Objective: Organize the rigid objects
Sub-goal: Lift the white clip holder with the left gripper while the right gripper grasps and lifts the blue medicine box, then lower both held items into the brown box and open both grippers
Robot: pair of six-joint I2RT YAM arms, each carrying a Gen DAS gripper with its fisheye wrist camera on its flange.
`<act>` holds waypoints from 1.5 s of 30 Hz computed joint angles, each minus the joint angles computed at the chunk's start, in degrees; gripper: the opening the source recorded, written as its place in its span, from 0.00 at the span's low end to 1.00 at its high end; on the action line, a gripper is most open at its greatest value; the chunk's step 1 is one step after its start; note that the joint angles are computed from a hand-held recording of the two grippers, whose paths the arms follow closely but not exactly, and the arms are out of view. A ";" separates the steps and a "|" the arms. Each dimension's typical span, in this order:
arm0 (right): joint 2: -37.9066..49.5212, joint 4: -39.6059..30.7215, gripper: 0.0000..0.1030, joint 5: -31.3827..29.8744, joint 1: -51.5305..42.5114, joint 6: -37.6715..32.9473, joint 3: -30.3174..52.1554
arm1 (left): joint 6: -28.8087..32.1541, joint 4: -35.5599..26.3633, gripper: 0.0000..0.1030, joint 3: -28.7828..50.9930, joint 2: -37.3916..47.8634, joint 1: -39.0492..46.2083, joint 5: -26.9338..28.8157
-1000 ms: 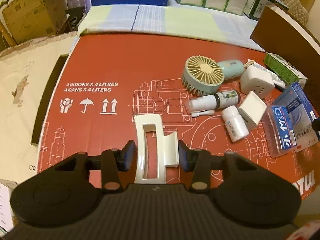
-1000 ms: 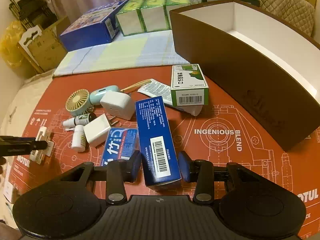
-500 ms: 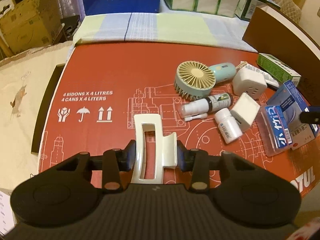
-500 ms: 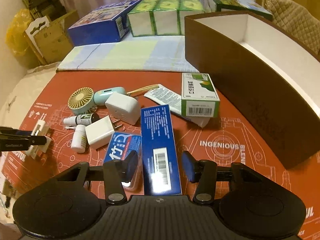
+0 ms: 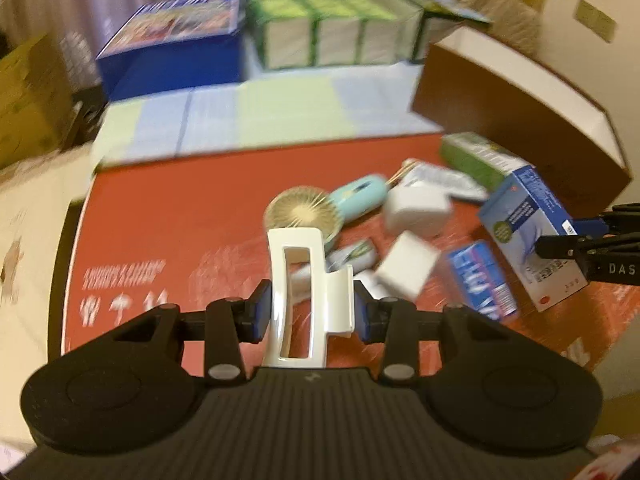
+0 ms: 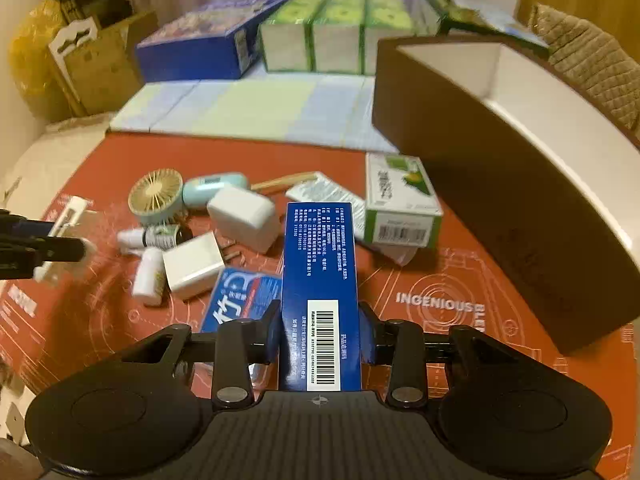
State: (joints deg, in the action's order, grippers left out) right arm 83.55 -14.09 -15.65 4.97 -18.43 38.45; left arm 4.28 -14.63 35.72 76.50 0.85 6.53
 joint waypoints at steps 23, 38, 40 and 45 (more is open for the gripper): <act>6.32 -14.20 0.34 -13.04 -24.42 -3.03 30.69 | -10.51 -0.71 0.35 49.06 33.43 -29.99 -6.49; 31.68 -20.35 0.34 -11.74 -27.90 -4.28 54.86 | -14.01 -18.44 0.35 90.20 63.69 -34.23 -6.32; 34.01 -21.36 0.34 -11.31 -28.02 -4.49 57.13 | -14.28 -20.20 0.35 93.34 66.02 -34.34 -6.30; 37.72 -23.40 0.34 -10.17 -27.51 -4.57 61.22 | -14.35 -24.62 0.35 100.77 70.87 -34.14 -6.45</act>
State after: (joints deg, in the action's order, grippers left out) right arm 121.27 -37.49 -25.82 -22.55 -23.01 99.67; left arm -10.07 -39.25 136.49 147.36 -33.29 0.07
